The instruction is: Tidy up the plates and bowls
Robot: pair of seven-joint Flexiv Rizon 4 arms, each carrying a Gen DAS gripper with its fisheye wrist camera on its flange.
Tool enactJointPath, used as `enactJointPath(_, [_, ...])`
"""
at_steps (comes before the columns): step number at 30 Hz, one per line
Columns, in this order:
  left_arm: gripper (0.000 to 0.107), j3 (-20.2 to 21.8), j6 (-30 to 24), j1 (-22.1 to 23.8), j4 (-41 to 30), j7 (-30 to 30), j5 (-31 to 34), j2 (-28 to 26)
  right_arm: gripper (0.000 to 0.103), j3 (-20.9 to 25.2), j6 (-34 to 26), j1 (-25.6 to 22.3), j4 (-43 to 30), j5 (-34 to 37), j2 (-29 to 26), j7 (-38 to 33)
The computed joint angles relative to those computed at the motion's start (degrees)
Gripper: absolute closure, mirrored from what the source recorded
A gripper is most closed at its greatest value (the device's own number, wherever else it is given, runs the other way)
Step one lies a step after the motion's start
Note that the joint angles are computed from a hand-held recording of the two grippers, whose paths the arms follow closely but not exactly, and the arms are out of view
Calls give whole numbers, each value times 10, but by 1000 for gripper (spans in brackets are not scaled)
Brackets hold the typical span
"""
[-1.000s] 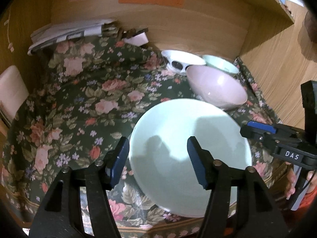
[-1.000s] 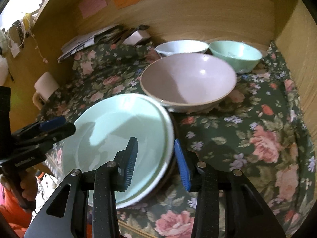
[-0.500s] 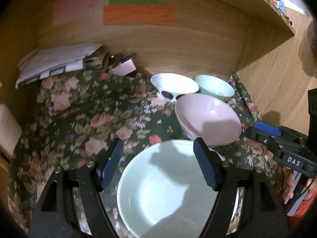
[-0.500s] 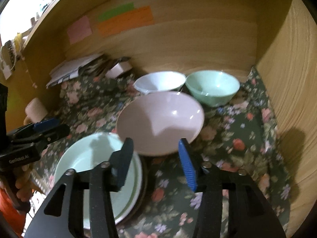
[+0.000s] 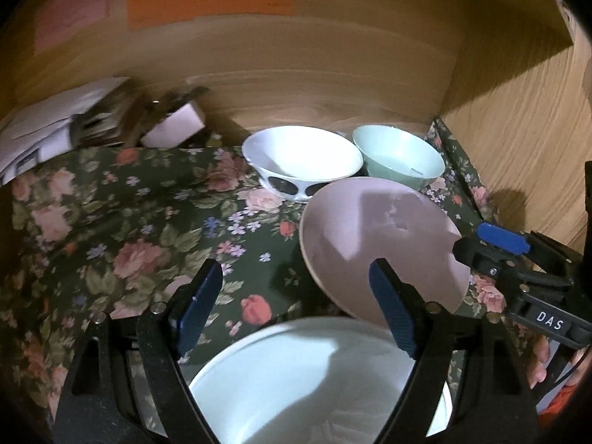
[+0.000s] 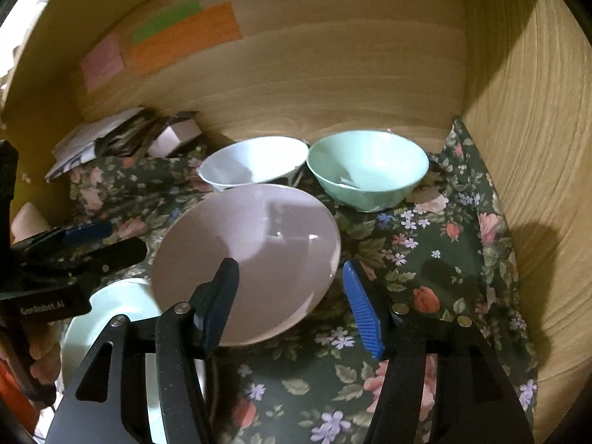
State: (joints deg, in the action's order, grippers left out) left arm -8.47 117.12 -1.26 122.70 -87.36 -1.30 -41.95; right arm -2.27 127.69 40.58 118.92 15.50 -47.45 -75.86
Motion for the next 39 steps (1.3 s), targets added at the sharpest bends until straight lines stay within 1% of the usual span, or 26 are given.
enactJointPath(3, [26, -12, -14, 10, -22, 9, 11, -16, 48, 1, -11, -9, -13, -8, -9, 5])
enactJointPath(5, [32, -16, -23, 13, -33, 13, 11, -23, 48, 2, -17, -15, -21, -15, -15, 11])
enactJointPath(7, [41, -24, -40, 19, -44, 19, 12, -30, 48, 1, -22, -17, -27, -19, -20, 15])
enactJointPath(11, [49, -42, -70, 34, -57, 26, 11, -36, 48, 7, -29, -31, -36, -37, -29, 27])
enactJointPath(13, [56, -49, -81, 40, -60, 30, 9, -38, 54, 3, -29, -28, -38, -37, -33, 29])
enactJointPath(15, [59, -54, -89, 43, -64, 34, 7, -39, 59, 2, -31, -29, -40, -42, -35, 31])
enactJointPath(17, [60, -58, -95, 44, -67, 39, 7, -41, 62, 13, -28, -44, -40, -58, -38, 36])
enactJointPath(18, [62, -59, -96, 43, -68, 41, 6, -41, 63, 19, -27, -51, -40, -66, -39, 39])
enactJointPath(20, [65, -53, -103, 35, -72, 47, 2, -42, 67, 21, -29, -54, -41, -72, -40, 43])
enactJointPath(22, [73, -51, -112, 30, -76, 52, -3, -42, 72, 28, -32, -64, -40, -86, -41, 48])
enactJointPath(24, [74, -40, -118, 17, -80, 56, -12, -41, 75, 32, -34, -69, -40, -95, -43, 52])
enactJointPath(30, [78, -27, -131, -1, -86, 64, -31, -42, 76, 46, -32, -87, -39, -116, -46, 70])
enactJointPath(33, [78, -11, -128, -19, -86, 63, -41, -40, 76, 36, -37, -74, -38, -107, -44, 75])
enactJointPath(35, [78, -10, -122, -23, -85, 62, -44, -39, 76, 28, -43, -65, -39, -97, -43, 80])
enactJointPath(39, [78, -19, -117, -17, -82, 66, -38, -38, 76, 37, -39, -77, -37, -102, -41, 93])
